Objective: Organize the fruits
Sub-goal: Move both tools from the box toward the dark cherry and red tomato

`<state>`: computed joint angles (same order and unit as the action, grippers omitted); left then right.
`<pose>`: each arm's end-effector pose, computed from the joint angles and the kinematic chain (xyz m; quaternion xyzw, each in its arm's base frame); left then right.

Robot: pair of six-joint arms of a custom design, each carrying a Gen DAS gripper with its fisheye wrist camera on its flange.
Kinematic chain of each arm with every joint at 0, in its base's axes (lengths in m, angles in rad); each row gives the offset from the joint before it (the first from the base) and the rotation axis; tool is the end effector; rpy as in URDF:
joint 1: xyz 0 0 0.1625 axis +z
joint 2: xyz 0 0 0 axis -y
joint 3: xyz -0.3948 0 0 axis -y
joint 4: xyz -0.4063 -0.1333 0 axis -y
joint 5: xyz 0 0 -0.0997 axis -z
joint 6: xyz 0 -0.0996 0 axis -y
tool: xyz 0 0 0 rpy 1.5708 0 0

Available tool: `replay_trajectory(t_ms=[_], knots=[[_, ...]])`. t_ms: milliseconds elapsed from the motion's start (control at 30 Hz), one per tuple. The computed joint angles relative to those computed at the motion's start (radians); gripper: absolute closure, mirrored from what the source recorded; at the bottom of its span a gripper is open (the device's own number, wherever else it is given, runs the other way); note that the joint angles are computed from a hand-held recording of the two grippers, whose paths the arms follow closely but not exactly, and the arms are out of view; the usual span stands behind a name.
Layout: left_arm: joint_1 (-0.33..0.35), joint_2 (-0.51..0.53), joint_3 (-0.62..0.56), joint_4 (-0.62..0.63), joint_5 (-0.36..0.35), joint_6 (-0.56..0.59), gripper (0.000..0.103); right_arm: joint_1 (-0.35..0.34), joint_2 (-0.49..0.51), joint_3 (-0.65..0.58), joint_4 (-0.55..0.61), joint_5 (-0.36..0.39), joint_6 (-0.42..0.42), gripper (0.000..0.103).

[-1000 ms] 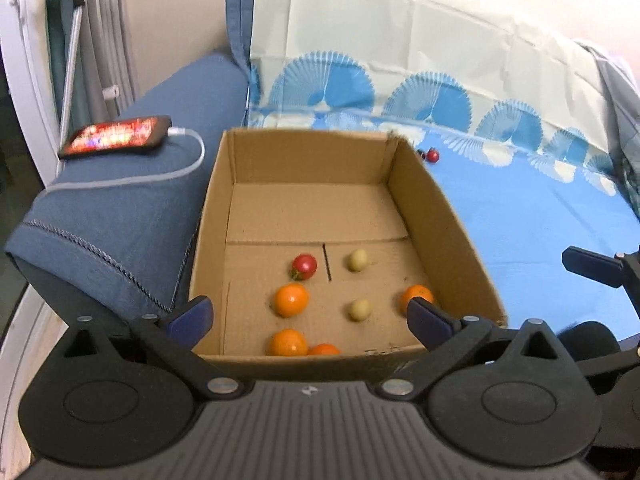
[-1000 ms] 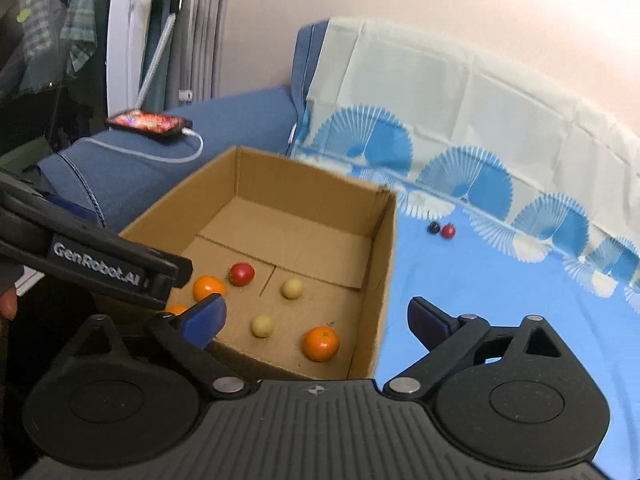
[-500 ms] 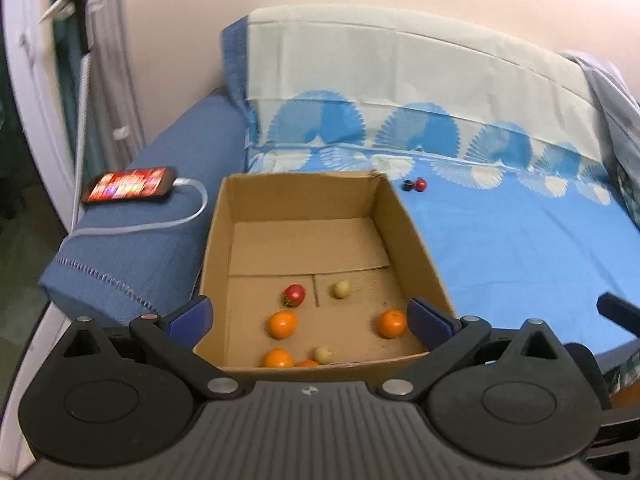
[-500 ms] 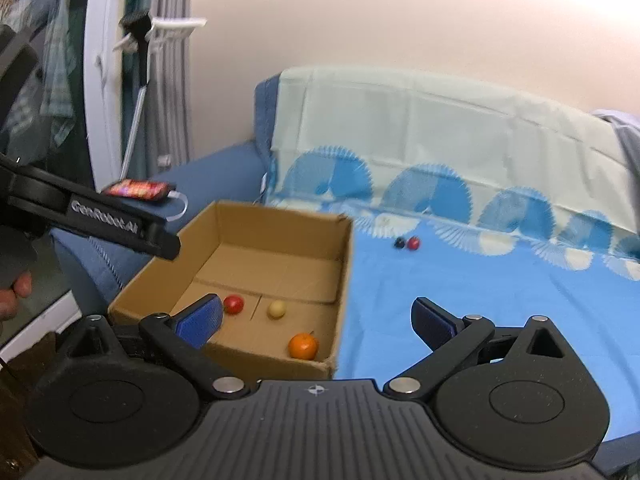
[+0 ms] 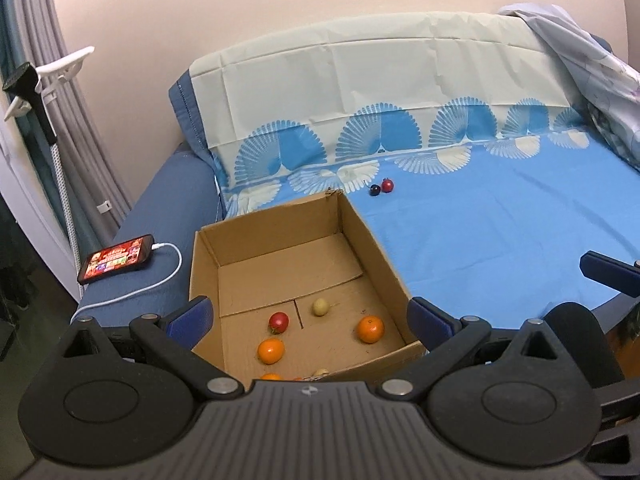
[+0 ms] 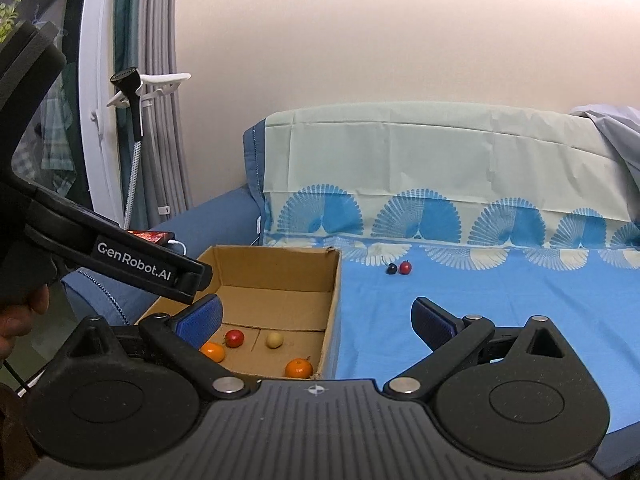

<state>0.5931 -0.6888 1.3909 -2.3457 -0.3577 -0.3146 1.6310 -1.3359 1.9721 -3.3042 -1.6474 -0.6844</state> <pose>-0.4679 -0.5886 0.1235 0.2477 0.7831 -0.3669 0.4368 0.1587 -0.5440 0.3485 0.2916 -0.8015 0.4859 0.1911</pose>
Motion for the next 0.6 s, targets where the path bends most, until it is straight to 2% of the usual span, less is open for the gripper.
replay_trajectory(t_ms=[367,600], knots=[[0.003,0.040,-0.052,0.009,-0.015,0.049,0.000,-0.017,-0.006,0.002,0.006,0.014,0.018,0.003],[0.015,0.067,-0.102,0.076,-0.021,0.034,0.000,-0.022,0.009,-0.018,0.025,0.007,0.038,0.002]])
